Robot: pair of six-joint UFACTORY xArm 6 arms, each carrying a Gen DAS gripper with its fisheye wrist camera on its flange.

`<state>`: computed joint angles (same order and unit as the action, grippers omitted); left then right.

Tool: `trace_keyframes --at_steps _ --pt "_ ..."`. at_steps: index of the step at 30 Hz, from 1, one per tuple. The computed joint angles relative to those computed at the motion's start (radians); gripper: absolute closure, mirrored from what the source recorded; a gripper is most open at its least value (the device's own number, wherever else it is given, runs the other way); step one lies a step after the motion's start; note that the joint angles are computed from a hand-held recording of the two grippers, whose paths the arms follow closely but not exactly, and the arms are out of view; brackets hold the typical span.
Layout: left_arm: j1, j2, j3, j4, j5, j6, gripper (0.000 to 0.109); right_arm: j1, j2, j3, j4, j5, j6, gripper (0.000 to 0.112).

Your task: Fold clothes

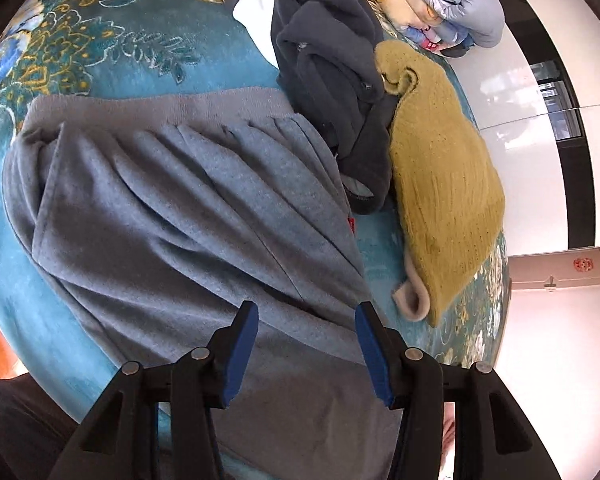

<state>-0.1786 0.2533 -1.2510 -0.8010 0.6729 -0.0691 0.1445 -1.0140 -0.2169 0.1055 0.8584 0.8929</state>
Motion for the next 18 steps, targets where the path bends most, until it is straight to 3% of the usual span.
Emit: trace_keyframes --at_steps 2,4,6,11,14,18 --pt "-0.011 -0.003 0.012 -0.010 -0.025 -0.003 0.054 0.045 0.060 -0.094 -0.100 -0.007 -0.028 0.099" --pt "-0.026 -0.010 0.031 -0.033 -0.059 -0.004 0.054 0.049 0.163 -0.155 -0.132 -0.089 -0.077 0.068" --pt "-0.041 -0.017 0.052 -0.042 -0.077 -0.001 0.054 0.044 0.270 -0.212 -0.149 -0.179 -0.130 0.057" --pt "-0.068 -0.046 0.116 -0.030 -0.090 0.001 0.054 0.032 0.687 -0.433 -0.062 -0.347 -0.273 0.056" --pt "-0.075 -0.071 0.165 -0.039 -0.105 -0.003 0.054 0.035 0.884 -0.592 -0.123 -0.336 -0.286 0.056" --pt "-0.084 -0.091 0.203 -0.014 -0.137 -0.027 0.054 0.012 1.081 -0.800 -0.272 -0.265 -0.184 0.056"
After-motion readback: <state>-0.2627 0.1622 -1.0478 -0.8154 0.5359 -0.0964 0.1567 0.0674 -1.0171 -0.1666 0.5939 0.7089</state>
